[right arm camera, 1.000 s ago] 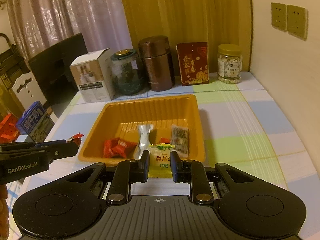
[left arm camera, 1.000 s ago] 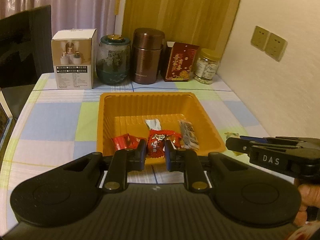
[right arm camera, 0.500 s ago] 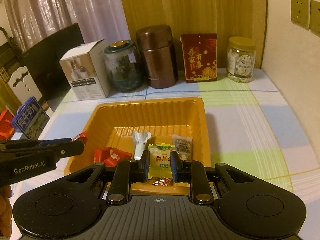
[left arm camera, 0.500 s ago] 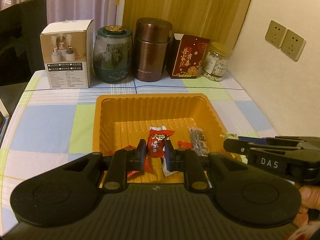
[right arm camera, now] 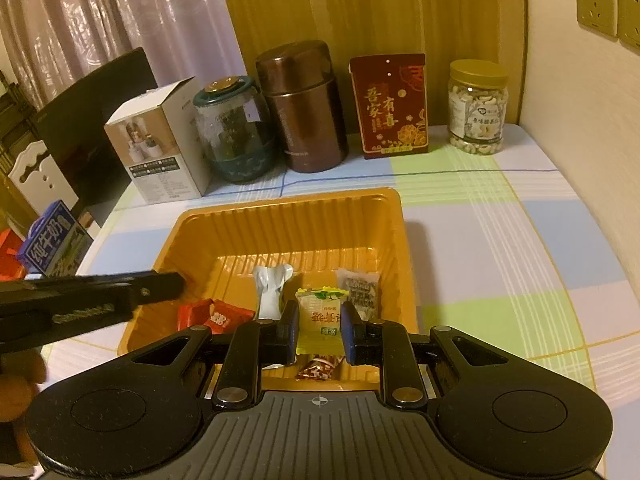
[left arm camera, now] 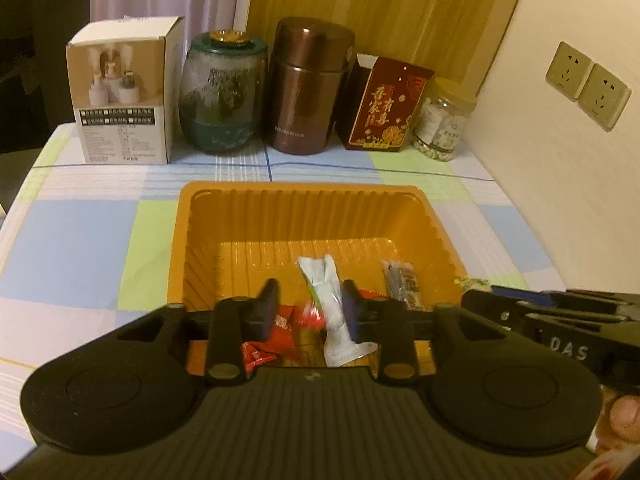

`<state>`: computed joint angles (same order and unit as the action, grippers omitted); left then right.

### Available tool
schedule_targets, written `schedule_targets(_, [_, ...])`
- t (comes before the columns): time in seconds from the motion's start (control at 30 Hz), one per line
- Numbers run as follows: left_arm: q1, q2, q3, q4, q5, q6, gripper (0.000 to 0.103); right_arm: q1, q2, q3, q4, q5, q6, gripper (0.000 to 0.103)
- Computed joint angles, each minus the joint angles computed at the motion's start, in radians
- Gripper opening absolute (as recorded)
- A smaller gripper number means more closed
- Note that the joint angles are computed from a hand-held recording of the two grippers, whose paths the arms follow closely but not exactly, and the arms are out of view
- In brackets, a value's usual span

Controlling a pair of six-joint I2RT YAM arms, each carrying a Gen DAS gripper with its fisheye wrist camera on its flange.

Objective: Organize snacks
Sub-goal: 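Lower both candies into the tray and open both grippers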

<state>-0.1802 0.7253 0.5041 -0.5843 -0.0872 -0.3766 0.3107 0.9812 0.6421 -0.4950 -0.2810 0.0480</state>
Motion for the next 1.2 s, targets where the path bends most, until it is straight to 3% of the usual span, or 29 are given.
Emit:
schedule_targets(0.53, [0.002,-0.075,0.001,-0.094,-0.036,0.036,0.031,0.021,0.0,0.023,-0.012,0.013,0.008,0.022])
schedule_targets(1.2, [0.068,-0.082,-0.016,-0.088,-0.017,0.085,0.032,0.061,0.089,0.046,0.065,0.017,0.063,0.023])
